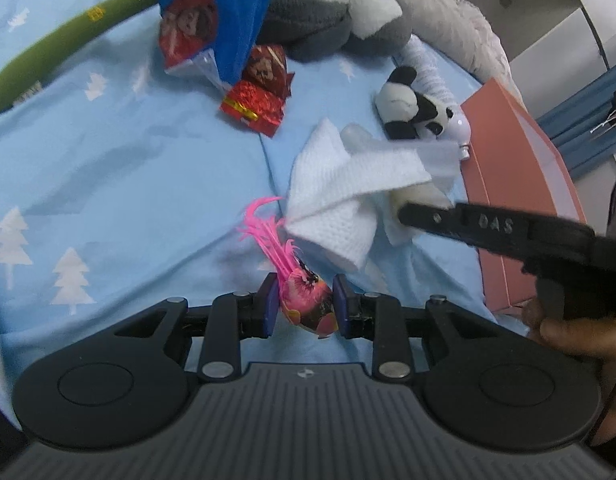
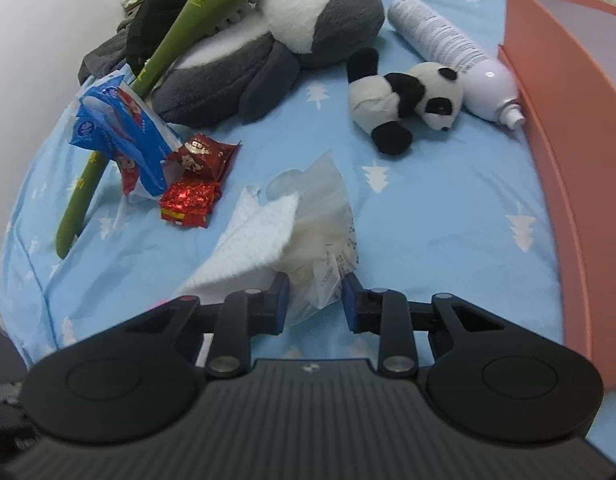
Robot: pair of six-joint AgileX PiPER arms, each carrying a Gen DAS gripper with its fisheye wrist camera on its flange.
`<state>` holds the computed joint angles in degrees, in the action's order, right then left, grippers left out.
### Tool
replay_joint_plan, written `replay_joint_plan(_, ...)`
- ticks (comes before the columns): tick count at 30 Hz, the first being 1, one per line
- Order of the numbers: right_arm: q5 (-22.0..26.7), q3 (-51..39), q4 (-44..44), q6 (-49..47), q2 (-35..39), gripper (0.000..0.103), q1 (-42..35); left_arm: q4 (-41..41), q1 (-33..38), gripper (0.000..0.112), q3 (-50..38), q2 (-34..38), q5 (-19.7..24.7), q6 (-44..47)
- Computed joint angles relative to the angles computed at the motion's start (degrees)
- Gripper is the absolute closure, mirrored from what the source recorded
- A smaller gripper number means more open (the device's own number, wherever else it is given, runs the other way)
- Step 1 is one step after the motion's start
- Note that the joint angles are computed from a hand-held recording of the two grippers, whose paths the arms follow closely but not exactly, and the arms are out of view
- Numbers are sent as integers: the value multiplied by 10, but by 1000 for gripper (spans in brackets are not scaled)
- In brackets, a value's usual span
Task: Organize soft objects
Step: 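Close the right tool on the clear plastic bag beside the tissue, then carry the pink toy with the left tool while the right tool carries the bag over the box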
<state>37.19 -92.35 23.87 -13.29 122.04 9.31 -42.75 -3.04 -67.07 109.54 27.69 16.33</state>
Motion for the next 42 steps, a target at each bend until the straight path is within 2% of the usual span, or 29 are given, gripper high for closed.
replay_joint_plan(10,-48,135,-22,37,-105,72,-16,4,-4,80,70,-90,-24,9)
replay_joint_plan(21,-87,260,18,11,-241,72,-34,38,-35,80,101,-176,-37,-5)
replay_joint_plan(33,-90,339,61,-35,-374,72,-58,135,-95,80,83,-226,-35,-85)
replay_joint_plan(42,-80,373,72,-46,-454,72,-103,216,-163,79,29,-219,-34,-152)
